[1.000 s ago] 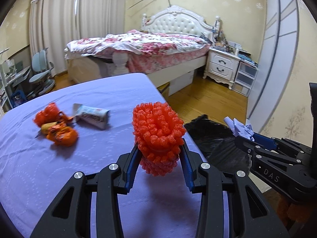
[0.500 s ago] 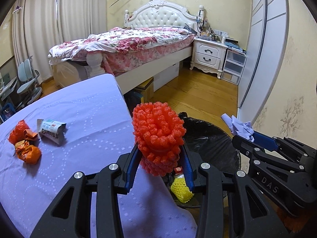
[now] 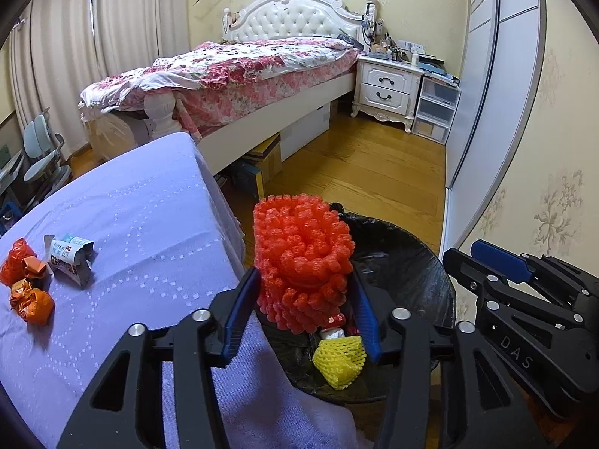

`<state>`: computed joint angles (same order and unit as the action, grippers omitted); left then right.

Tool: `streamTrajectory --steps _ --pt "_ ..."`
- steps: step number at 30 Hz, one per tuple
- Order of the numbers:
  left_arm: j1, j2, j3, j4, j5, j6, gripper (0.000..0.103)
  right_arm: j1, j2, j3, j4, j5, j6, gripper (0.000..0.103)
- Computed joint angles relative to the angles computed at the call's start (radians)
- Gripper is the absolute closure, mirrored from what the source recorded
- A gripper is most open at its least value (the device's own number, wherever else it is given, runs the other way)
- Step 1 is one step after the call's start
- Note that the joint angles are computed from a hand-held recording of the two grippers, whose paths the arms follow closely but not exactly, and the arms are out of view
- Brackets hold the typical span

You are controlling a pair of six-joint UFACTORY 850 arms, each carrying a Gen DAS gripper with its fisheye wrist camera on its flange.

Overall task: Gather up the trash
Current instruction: 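Carry the blue paper and red foam net over the bin and open both grippers, then move both grippers back over the table to the remaining trash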

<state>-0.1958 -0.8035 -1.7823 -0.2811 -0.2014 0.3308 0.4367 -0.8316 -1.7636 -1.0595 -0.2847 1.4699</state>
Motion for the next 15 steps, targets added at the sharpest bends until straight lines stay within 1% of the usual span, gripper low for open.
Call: streamTrajectory --steps 1,4,6,9,11,14,15 --pt "0.000 0.002 0.004 0.005 0.004 -0.007 0.040 0.000 0.000 0.000 -0.006 -0.001 0.008 0.071" --pt "-0.002 0.009 0.016 0.009 0.021 -0.014 0.032 -0.003 -0.001 0.000 -0.003 -0.003 0.015 0.070" --pt "-0.003 0.015 0.024 0.023 0.031 -0.027 0.028 -0.004 0.003 0.006 -0.019 -0.006 0.039 0.070" --pt "-0.004 0.020 0.032 0.042 0.043 -0.045 0.026 -0.003 0.000 -0.001 -0.025 -0.015 0.050 0.070" --pt "-0.006 0.025 0.039 0.074 0.051 -0.078 0.025 -0.002 0.001 0.000 -0.045 -0.025 0.073 0.065" --pt "-0.006 0.032 0.046 0.157 0.059 -0.169 0.025 -0.002 0.003 0.005 -0.069 -0.031 0.102 0.059" --pt "-0.005 0.036 0.052 0.209 0.065 -0.224 0.025 0.000 0.003 0.004 -0.072 -0.036 0.107 0.058"
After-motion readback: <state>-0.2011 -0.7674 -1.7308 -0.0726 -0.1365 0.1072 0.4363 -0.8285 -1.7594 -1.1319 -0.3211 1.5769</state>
